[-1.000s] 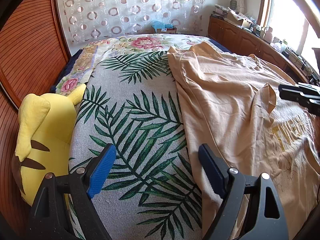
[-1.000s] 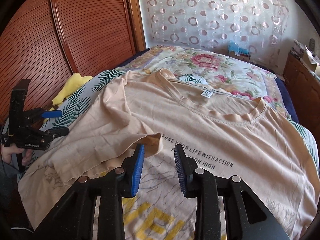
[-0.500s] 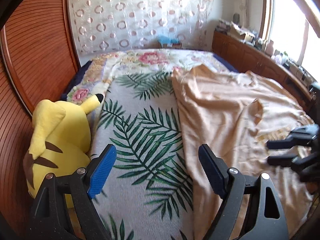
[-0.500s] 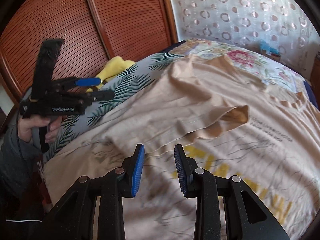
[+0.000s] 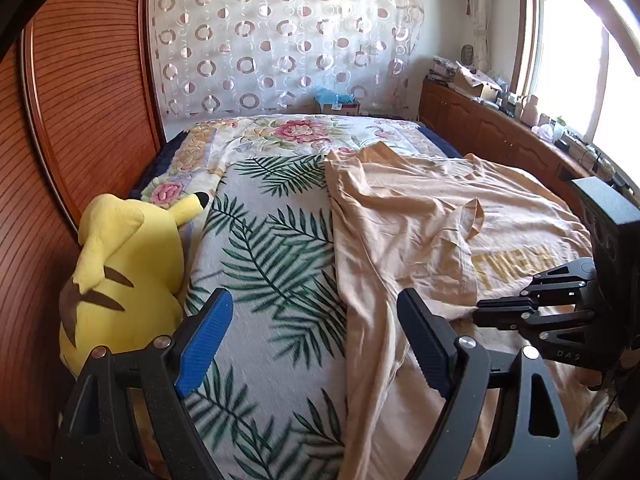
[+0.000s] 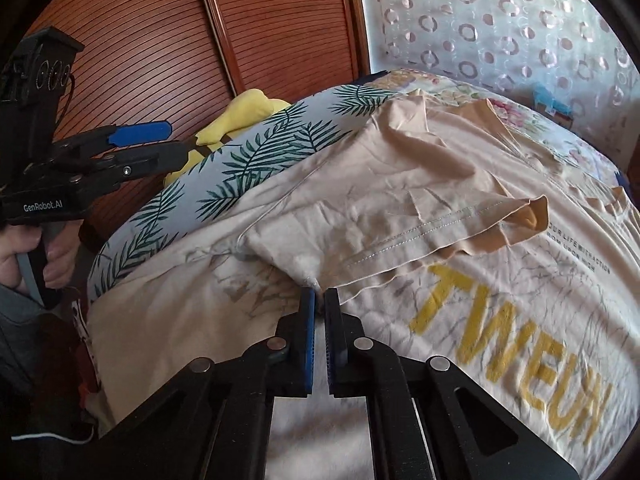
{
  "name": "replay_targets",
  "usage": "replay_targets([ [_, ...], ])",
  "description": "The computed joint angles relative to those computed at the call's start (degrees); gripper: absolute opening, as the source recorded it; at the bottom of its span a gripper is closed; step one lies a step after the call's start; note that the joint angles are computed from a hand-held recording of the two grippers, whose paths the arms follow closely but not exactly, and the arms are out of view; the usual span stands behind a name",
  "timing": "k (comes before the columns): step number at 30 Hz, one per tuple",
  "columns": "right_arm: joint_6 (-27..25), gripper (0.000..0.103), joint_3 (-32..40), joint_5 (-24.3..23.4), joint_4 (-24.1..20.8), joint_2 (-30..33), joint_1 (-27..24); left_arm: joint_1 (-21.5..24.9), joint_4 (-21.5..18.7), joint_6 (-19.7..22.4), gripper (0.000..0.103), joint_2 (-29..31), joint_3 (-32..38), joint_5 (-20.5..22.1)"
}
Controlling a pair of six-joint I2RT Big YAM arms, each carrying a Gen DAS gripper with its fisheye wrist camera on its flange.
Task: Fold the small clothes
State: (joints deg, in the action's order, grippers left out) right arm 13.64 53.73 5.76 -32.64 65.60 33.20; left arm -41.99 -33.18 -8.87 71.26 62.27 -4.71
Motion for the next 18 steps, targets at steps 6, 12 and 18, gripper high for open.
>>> replay_targets([
  [6,1.7,0.004,-2.5,2.3,-0.3,-5.0,1.1,-1.1,0.2,-0.3,0.085,0.5,-0.2,-0.3],
  [12,3.3,0.029,-4.3,5.7,1.0,-7.6,2.3,-2.1,1.1,-1.0,0.085,1.9,0.9,-0.2],
  [18,6.2,0.037,-7.8,10.7,-1.0,-12.2,1.7,-4.0,1.8,-0.7,0.085,4.8,2.7,0.0],
])
